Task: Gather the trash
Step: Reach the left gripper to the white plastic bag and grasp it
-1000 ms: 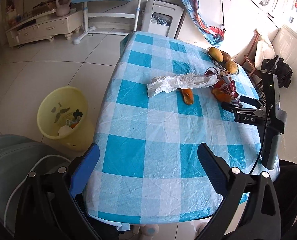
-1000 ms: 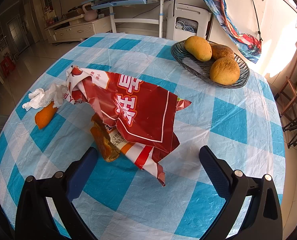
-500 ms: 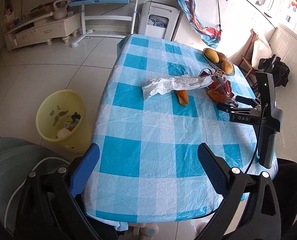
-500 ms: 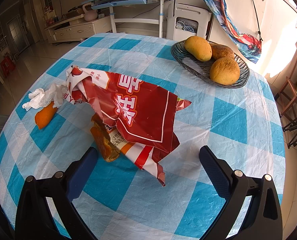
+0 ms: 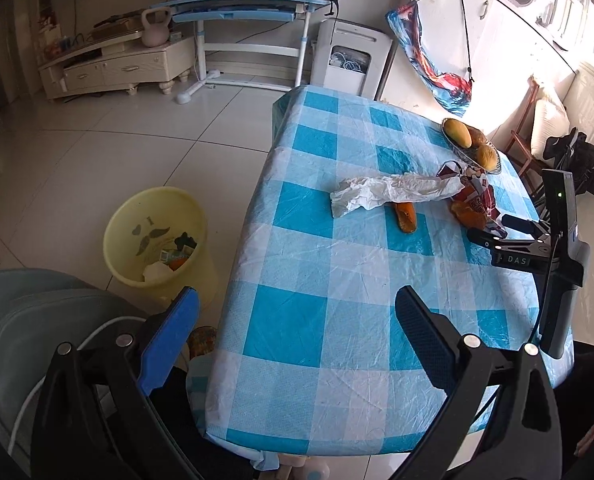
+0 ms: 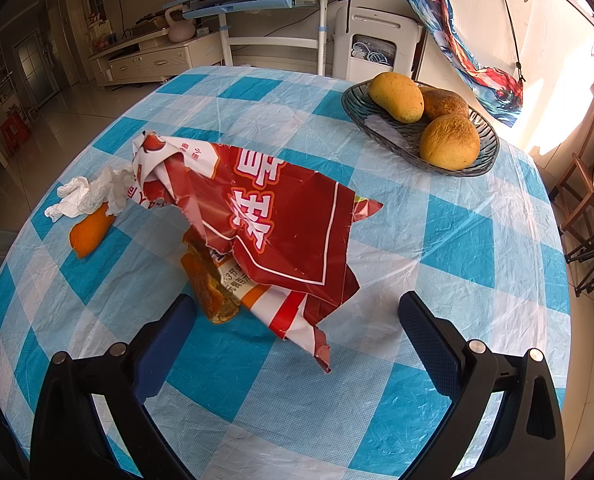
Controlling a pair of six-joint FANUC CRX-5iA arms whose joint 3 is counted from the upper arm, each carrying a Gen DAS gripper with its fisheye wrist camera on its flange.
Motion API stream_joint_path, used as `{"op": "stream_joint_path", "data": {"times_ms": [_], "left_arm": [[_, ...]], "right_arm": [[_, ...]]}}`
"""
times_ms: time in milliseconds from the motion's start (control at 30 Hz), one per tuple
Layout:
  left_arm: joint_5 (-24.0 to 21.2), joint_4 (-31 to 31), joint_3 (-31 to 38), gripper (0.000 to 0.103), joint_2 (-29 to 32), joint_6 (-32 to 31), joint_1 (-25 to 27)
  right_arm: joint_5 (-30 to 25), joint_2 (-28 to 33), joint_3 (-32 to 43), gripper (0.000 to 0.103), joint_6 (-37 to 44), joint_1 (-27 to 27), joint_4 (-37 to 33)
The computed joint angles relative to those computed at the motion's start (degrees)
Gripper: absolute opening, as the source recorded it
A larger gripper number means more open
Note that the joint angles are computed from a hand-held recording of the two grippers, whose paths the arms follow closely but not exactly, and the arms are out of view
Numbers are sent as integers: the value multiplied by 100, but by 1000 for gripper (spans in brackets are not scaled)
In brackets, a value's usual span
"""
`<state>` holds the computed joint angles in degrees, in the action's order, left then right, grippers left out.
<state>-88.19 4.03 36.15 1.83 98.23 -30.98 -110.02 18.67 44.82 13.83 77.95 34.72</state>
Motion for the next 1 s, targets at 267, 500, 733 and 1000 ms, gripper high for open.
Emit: {"op": "stream_joint_path", "data": {"times_ms": [267,500,733,1000], "left_arm": [[297,409,-365,95,-61,238,170],[508,93,-72,95,235,-317,-409],[459,-71,515,95,734,-927,-797],[39,-77,1722,95,1641,-1120,-868]], "right_arm": [[3,-1,-5,97,-1,0,0],[-13,8,8,97,0,11,11],[-342,209,450,97,-102,46,-170],[32,-270,-124,97,-1014,602,-232]]}}
